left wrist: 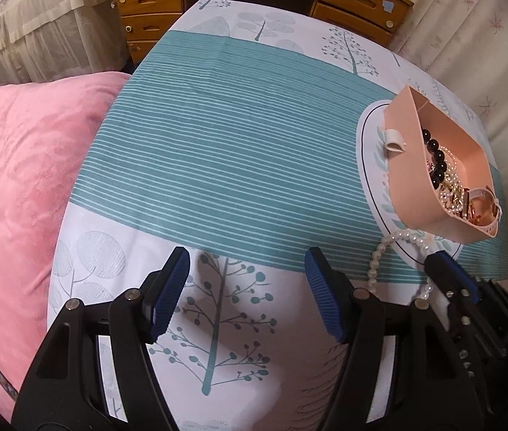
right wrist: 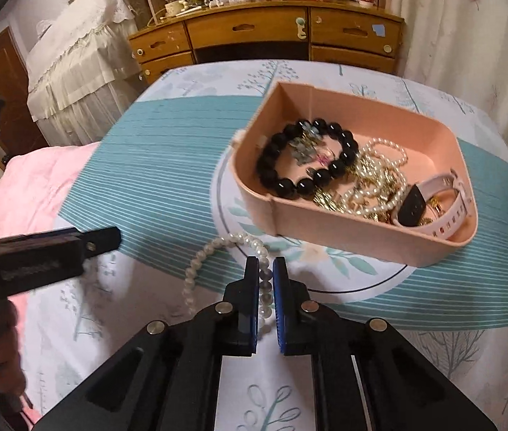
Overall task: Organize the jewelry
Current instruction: 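Lift the pearl bracelet into the pink tray and open the right tool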
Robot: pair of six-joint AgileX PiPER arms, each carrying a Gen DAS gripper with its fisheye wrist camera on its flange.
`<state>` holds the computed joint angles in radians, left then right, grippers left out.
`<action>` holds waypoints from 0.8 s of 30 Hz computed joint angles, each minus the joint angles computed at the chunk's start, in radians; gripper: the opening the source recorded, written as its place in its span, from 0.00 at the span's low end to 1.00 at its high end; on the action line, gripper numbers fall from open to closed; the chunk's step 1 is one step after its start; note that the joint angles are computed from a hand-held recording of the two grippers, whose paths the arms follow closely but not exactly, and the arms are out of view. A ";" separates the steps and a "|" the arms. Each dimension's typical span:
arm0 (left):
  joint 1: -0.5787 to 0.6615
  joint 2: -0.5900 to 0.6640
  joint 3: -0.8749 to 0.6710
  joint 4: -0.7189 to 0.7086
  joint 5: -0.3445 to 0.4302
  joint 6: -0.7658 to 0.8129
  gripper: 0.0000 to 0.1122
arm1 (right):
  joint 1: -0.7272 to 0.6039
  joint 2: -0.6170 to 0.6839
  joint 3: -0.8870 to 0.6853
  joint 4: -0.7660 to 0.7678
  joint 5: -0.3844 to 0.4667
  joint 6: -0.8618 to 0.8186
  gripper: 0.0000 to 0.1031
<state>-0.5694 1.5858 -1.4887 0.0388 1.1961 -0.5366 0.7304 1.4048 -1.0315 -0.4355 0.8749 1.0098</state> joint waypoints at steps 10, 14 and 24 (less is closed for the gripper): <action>0.012 -0.038 0.029 -0.027 -0.017 0.044 0.57 | 0.093 -0.012 -0.198 -0.093 0.130 -0.058 0.07; 0.010 -0.059 0.047 -0.027 -0.023 0.046 0.57 | 0.101 -0.006 -0.281 -0.153 0.171 -0.095 0.07; 0.037 -0.104 0.101 -0.036 -0.032 0.051 0.57 | 0.086 -0.003 -0.350 -0.266 0.241 -0.109 0.07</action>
